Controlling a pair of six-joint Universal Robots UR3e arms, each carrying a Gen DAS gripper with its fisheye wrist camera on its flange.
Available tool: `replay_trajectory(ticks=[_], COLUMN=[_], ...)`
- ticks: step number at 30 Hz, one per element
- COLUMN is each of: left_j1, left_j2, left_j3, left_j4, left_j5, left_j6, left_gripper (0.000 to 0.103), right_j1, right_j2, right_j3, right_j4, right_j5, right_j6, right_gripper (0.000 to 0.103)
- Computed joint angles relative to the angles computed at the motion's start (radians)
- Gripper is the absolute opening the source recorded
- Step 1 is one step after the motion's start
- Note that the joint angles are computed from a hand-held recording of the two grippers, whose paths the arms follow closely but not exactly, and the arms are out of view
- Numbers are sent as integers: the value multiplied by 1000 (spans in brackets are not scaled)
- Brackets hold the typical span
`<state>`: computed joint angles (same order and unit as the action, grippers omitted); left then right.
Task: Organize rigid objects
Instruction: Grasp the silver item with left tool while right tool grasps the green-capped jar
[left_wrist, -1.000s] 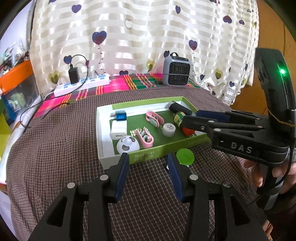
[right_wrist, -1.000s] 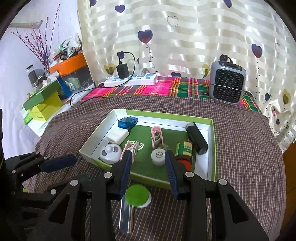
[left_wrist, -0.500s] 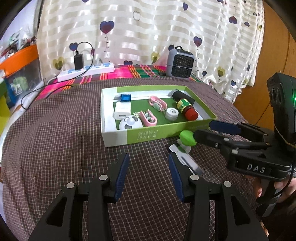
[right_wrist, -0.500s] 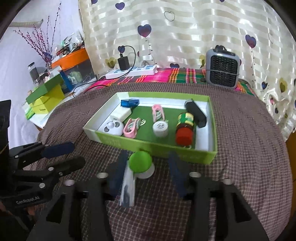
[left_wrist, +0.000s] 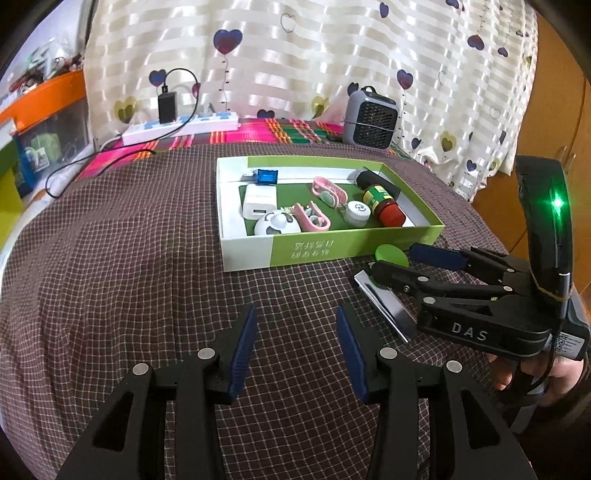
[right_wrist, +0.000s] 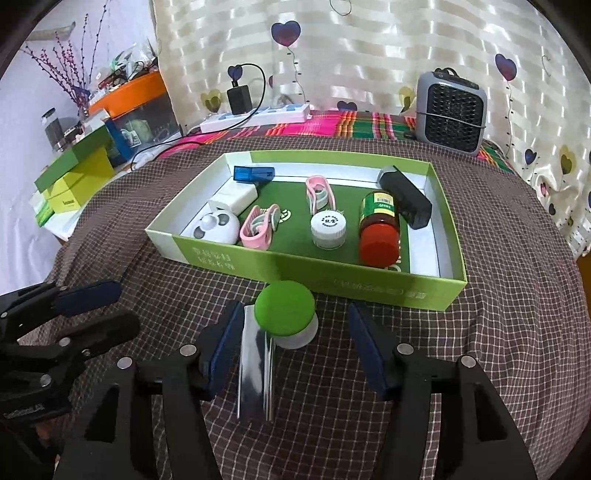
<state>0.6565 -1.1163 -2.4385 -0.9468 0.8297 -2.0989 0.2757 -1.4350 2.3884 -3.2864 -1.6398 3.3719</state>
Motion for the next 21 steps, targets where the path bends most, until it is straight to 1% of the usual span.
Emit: replay_trajectory(ticks=[2,7,8,11,14,17,19,21], left_j1=[-1,-2,-2,-3,-2,-7,-11,-19], left_j2=[-6,-16,-18,-25,-26,-27,-25,-25], left_j3=[3,6,6,6,7,6,5,4], left_j4=[2,-3,-2,1,-3,-3,-3,3], left_j5=[0,3,4,4,4,5,6,11], left_j6=[0,6,6,4,8,7,6,1], left_gripper=[44,44,44,44,44,44,44,44], right_j1=[11,17,20,31,31,31,40,34], right_j2=[8,26,29,41,49,51,55,52], right_j3=[-15,-31,-34,-49,-58,-54,-59,-50], right_j4=[12,9,10,16,28,18,20,10], right_j5=[-25,-29,-31,-45,-46,-37,-55,-46], right_j6=[2,-2,-5,-5,-7,-13,-10,-8], right_gripper=[59,59,57,45,43,35,35,35])
